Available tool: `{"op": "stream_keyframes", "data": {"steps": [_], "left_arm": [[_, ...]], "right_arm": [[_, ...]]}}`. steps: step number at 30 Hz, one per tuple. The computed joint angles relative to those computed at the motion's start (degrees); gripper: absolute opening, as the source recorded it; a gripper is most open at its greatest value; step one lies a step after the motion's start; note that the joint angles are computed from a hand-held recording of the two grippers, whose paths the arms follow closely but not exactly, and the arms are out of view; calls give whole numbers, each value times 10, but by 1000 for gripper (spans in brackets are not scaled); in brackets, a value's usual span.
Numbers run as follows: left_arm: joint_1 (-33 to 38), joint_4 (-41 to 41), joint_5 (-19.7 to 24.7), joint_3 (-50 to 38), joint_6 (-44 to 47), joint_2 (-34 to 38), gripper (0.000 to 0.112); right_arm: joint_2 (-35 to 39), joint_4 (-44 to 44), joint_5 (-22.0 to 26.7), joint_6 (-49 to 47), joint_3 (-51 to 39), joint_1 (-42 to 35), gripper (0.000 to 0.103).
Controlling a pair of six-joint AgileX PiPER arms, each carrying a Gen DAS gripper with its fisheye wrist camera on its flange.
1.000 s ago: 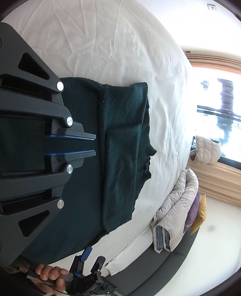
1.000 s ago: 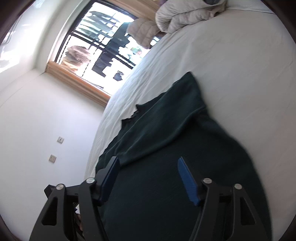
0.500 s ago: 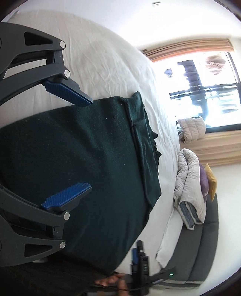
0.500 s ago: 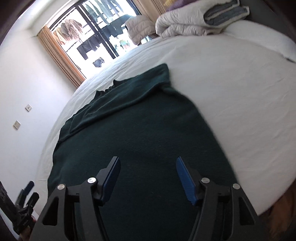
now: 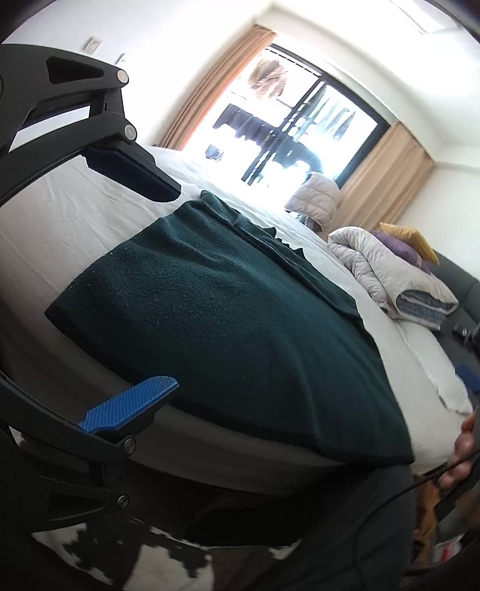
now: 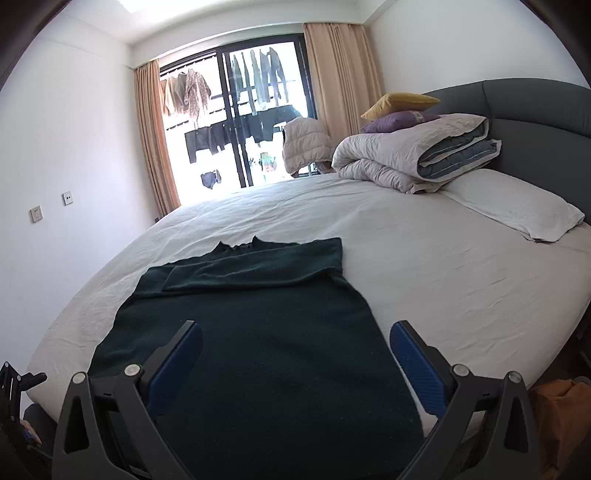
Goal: Fold small clothes
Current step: 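Grasp the sweater hem with the left tool and lift it toward the collar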
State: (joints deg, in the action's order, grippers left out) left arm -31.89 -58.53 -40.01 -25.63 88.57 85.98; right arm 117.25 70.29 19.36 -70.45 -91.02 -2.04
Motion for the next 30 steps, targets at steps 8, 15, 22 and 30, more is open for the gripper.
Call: {"op": "stream_keyframes", "data": {"steps": [8,15,22,30], "left_arm": [[-30,147,-245,81,-32,178,97],[39,214,-228,71,-53,173,83],[73,198,-105,36,-26,94,33],[109,113,65,-37,15,-20,10]], "right_arm": [[-3,-29,9,14,31,20,103],[-3,-42,7,11,33,29,103],[-28,-45,1,-28,75,34,101],[-83,-119,-12,-80,154,30,92]]}}
